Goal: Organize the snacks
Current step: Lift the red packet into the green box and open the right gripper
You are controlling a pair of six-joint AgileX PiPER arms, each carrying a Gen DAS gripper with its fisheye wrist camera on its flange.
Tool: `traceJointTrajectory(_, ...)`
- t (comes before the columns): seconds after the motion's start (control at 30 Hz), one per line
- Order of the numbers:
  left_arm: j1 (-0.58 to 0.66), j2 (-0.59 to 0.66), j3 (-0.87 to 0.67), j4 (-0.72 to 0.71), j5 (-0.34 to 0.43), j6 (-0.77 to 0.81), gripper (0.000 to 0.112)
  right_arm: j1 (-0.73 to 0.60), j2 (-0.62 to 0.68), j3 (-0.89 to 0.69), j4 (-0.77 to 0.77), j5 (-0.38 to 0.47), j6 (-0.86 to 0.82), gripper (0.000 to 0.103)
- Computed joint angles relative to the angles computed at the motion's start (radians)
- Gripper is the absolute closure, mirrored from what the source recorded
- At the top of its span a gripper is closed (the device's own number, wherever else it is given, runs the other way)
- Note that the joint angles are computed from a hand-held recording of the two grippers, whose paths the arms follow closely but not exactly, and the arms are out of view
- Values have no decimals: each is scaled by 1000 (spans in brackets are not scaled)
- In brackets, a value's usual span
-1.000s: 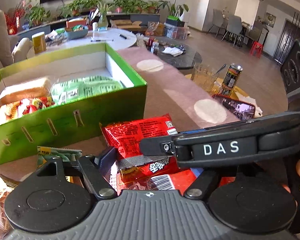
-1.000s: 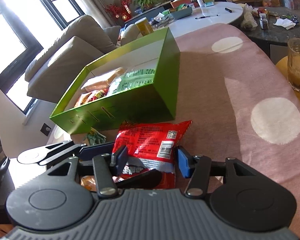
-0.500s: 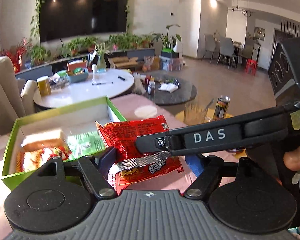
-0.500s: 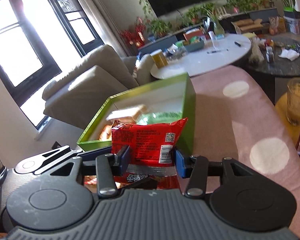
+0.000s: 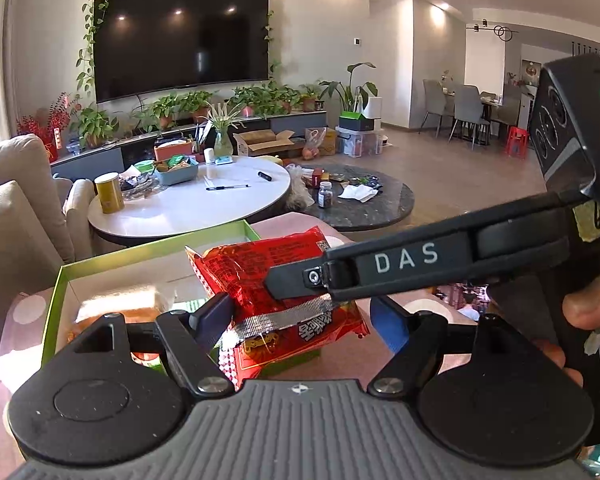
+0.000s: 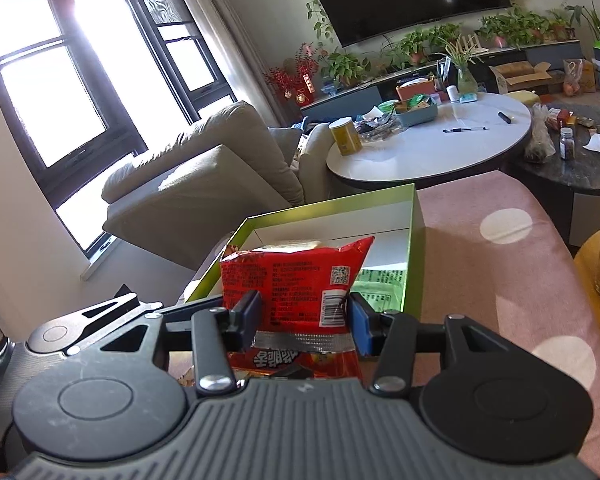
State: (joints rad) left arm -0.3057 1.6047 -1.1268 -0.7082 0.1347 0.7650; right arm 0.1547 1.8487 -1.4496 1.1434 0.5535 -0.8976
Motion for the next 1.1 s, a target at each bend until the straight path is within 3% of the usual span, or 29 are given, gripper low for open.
traceJointTrajectory(0.2, 51, 103, -163, 74, 57, -78, 39, 3, 114, -195, -84, 41, 121, 48)
traceJointTrajectory(0.3, 88, 177, -270, 26, 110, -57, 39, 1, 188, -324, -145, 77, 202, 48)
traceJointTrajectory(0.57, 110, 362, -510, 293, 202, -349, 39, 21, 337, -555, -298, 110, 346, 48)
traceJointTrajectory(0.93, 137, 530, -712, 319, 289, -375, 39, 29, 511, -817, -457, 176, 521, 48)
traceJointTrajectory(1.0, 138, 555, -731, 315, 276, -370, 38, 33, 531, -846, -487, 172, 538, 47)
traceJointTrajectory(1.1, 137, 563, -729, 392, 260, -447, 38, 45, 514, -793, -547, 84, 566, 42)
